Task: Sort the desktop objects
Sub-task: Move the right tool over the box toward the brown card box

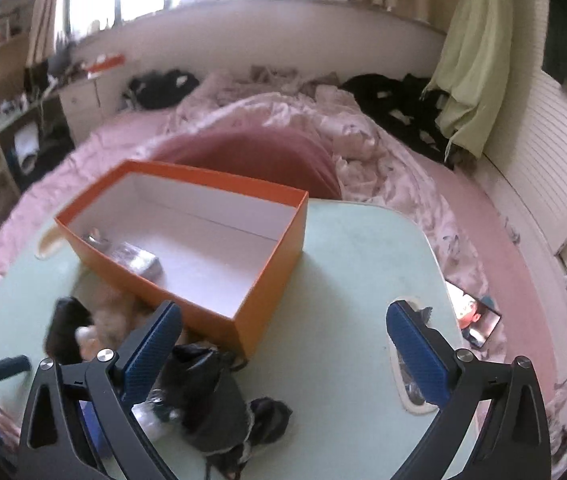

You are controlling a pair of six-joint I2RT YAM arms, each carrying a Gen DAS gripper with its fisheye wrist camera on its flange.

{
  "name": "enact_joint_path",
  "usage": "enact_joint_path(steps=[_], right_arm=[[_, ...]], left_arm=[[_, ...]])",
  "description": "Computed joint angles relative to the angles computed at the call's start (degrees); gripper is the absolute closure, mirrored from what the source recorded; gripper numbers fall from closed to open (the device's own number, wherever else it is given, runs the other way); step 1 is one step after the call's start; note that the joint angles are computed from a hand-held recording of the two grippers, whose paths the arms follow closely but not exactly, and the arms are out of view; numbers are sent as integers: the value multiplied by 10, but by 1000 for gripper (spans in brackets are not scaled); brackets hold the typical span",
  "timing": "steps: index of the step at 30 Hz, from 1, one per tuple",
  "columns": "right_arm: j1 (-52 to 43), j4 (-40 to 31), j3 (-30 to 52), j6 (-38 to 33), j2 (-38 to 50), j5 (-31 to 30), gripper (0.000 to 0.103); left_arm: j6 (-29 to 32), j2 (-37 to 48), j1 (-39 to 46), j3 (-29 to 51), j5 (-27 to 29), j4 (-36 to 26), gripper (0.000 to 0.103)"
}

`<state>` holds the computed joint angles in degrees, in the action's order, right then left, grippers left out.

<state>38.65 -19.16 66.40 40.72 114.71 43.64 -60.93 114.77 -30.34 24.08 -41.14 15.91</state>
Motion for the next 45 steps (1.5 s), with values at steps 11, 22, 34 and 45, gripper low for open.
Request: enact_joint_path(steps=[11,22,34,45], right_arm=[[-78,-6,-47,25,-24,-3,9],[5,-27,-9,9,-48,55,9],[-118,-160,292,-7,118,-341,30],[-141,-378,620,52,344,-388,33]], left_arm=[[1,-1,1,0,0,-1,0],[1,-2,1,0,0,-2,0],[7,-4,3,3,-1,-2,0],[23,-6,12,-4,-2,17,0]])
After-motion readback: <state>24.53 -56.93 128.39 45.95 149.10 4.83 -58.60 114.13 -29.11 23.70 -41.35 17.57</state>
